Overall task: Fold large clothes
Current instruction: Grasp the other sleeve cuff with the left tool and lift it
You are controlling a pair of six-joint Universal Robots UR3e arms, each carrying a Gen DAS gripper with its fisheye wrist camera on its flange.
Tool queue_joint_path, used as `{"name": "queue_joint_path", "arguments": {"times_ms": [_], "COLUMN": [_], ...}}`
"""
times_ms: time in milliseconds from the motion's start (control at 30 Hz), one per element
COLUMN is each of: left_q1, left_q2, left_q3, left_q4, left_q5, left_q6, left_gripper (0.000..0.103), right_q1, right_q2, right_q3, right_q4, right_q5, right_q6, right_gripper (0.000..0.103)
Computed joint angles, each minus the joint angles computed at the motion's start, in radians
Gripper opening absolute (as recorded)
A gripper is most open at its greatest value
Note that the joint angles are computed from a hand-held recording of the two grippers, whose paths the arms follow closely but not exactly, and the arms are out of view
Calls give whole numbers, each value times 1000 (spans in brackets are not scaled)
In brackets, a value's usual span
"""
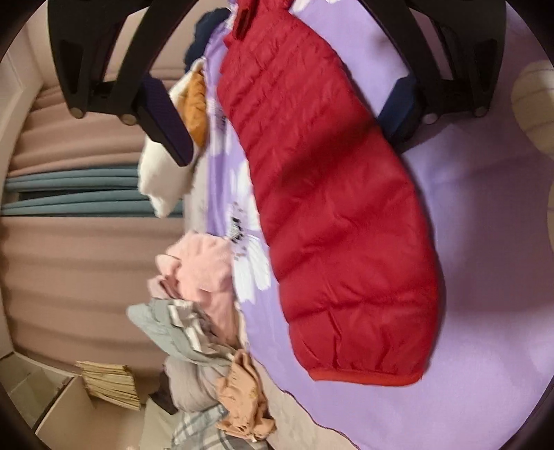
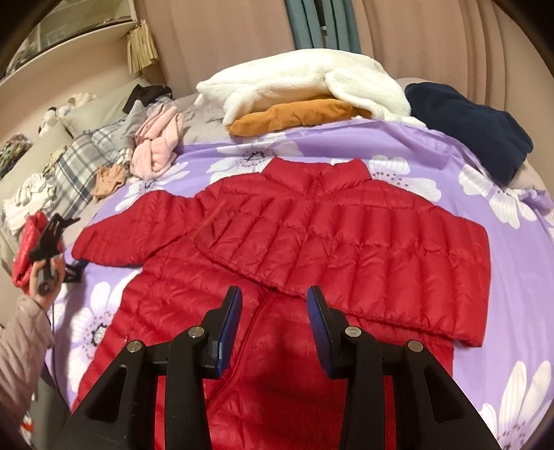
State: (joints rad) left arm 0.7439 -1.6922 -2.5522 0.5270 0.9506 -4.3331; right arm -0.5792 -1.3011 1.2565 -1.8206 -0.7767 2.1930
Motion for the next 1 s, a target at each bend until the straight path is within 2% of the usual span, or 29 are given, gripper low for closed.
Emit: {"name": "queue_joint_path", "arguments": {"times_ms": [33,100,133,167,200,300,367,633,867,1000], "left_q1": [-16,-27,-33,-45,-59,-112,-173,-492,-818,-968], "left_q2": [27,56,77,99,126,174,199,196,-42,-240], "left_q3": [23,48,61,81,104,202,297,666,1164,1483], "left_q4": [-83,-204,-281,-357,-444,-657,-797,-1011,-1178,-1288], "left_q5": [30,57,74,99,125,218,307,608,848,910], "left_q6": [21,63,92,118,151,226,269,376,465,514], "left_gripper": [81,52,43,27,21,13,11,10,9,11], "right_q1": [-2,-3,-5,-7,-10,-23,-36,-102,-177,-225], "right_q2": [-6,-7,-12,-14,-17,-28,-36,-61,-102,-106], "right_q3": [12,16,26,31,36,56,67,77,104,111], "right_q4": [-7,-2,-7,-8,-9,-20,-23,37,128,177], "right_q5": [-4,-11,-17,-19,-23,-34,-43,-20,23,41], "right_q6": [3,5,11,12,12,22,31,9,-67,-98], "right_gripper": [39,39,39,39,39,39,39,39,39,39]}}
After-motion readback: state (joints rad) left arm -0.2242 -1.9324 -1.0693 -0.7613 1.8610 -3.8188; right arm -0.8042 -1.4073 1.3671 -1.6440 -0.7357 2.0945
